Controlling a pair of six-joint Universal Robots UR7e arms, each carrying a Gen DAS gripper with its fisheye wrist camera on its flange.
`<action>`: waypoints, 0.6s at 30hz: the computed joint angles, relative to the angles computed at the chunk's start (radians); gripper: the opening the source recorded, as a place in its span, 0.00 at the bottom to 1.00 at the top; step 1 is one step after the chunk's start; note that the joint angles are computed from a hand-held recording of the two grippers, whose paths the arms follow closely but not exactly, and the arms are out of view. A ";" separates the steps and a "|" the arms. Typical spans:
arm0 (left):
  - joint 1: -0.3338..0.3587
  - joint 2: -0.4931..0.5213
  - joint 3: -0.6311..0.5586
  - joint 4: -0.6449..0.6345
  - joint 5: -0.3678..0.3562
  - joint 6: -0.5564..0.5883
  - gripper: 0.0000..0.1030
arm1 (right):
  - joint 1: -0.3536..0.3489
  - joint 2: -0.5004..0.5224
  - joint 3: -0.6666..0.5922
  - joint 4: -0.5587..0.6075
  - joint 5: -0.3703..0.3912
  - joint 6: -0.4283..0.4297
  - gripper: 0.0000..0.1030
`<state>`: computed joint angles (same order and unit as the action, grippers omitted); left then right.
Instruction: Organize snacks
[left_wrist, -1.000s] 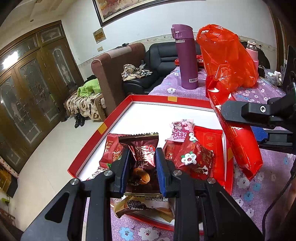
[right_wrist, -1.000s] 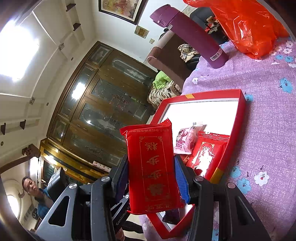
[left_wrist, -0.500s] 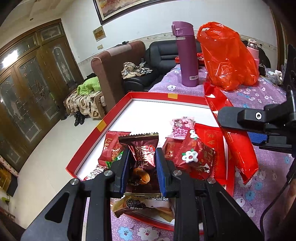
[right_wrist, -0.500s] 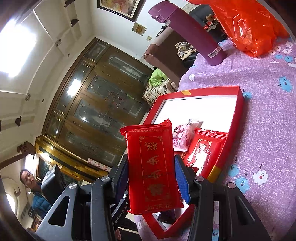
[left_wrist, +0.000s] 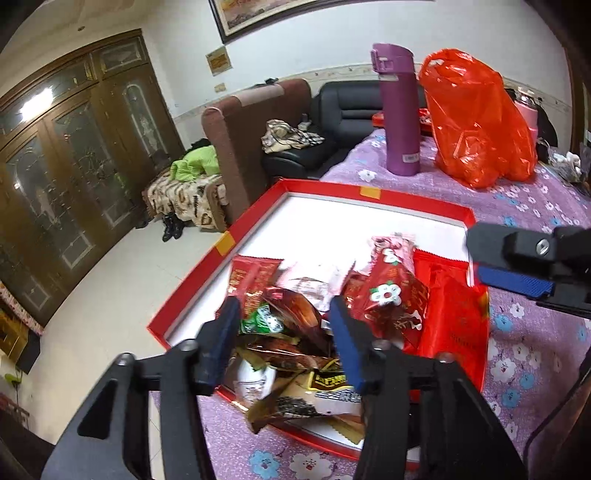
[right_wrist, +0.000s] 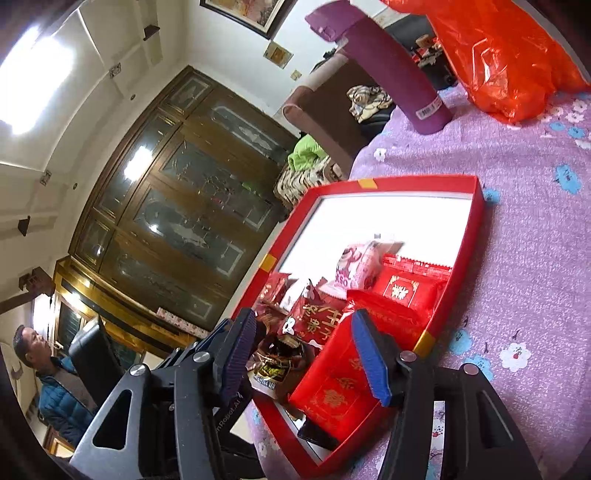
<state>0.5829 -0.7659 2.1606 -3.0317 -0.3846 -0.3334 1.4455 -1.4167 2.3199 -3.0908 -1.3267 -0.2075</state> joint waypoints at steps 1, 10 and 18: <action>-0.002 -0.001 0.002 -0.005 0.011 0.000 0.54 | -0.006 -0.004 0.006 -0.015 0.011 0.005 0.56; -0.035 0.002 0.035 -0.066 0.143 0.018 0.78 | 0.015 -0.005 0.024 -0.084 -0.044 -0.004 0.59; -0.046 -0.068 0.086 0.053 0.195 -0.102 0.80 | 0.139 0.055 0.049 -0.268 -0.262 -0.156 0.61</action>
<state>0.5371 -0.8338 2.2463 -2.9787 -0.1896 -0.4358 1.5844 -1.3617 2.3694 -3.3593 -1.5886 -0.3631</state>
